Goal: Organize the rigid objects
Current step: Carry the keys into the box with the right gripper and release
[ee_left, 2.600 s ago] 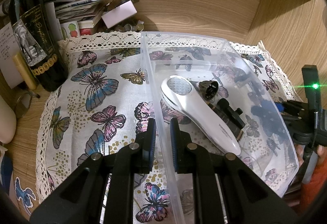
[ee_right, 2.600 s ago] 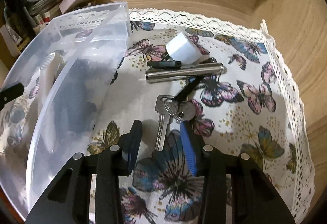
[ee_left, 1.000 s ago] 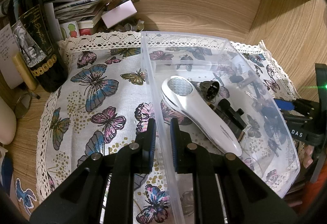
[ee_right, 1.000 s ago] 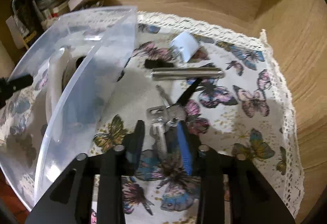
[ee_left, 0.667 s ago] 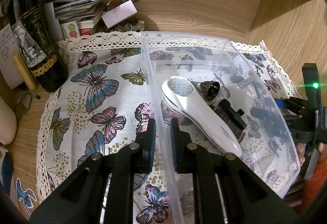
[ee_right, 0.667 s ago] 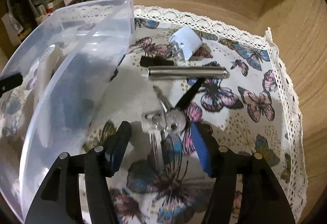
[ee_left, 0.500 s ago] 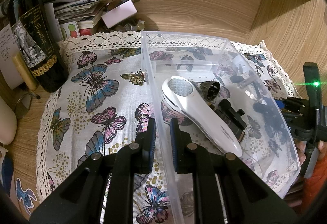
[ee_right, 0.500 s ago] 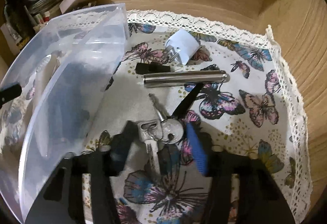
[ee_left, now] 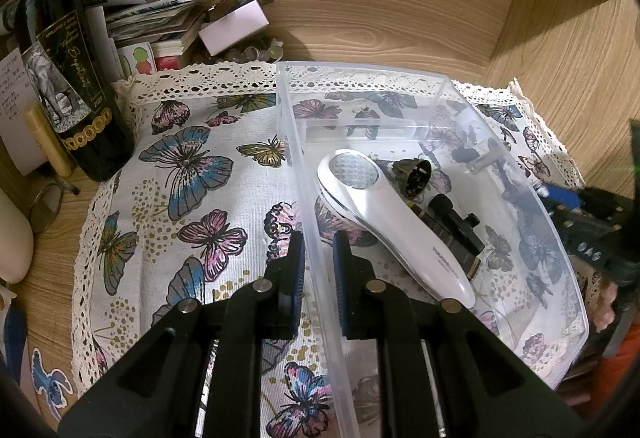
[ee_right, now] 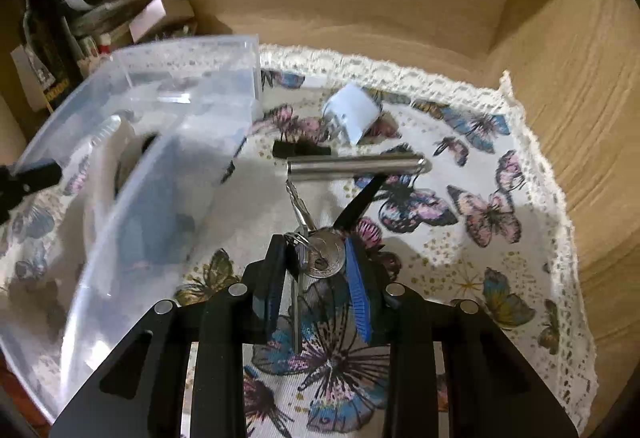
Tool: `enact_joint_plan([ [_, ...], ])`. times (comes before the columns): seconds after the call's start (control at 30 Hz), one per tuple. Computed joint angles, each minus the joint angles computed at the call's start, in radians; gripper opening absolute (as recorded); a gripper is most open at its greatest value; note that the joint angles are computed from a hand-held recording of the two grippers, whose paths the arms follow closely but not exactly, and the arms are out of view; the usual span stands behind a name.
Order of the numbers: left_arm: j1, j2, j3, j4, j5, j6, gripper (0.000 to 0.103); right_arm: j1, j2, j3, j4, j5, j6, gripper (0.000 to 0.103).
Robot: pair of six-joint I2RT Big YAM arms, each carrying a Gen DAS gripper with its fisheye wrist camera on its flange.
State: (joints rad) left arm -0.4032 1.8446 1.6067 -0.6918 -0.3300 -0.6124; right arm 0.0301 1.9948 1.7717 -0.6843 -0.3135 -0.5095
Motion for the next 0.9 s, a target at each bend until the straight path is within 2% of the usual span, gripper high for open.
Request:
enact_joint_plan([
  [0.33,0.0,0.001,0.002,-0.001,0.0,-0.001,0.014,0.007,-0.104,-0.054,0.095,-0.108,0.046,0.027],
  [0.5,0.0,0.0,0.0,-0.001,-0.001,0.0,0.014,0.033,-0.135,-0.075,0.123,-0.154,0.035,0.027],
  [0.7,-0.001,0.002,0.003,-0.002,-0.001,-0.002,0.014,0.068,-0.138,-0.073,0.091,-0.184,-0.013,0.027],
  [0.9,-0.002,0.004,0.006,-0.003,-0.003,-0.001,0.014,0.105,-0.109,-0.052,0.027,-0.152,-0.07,0.027],
])
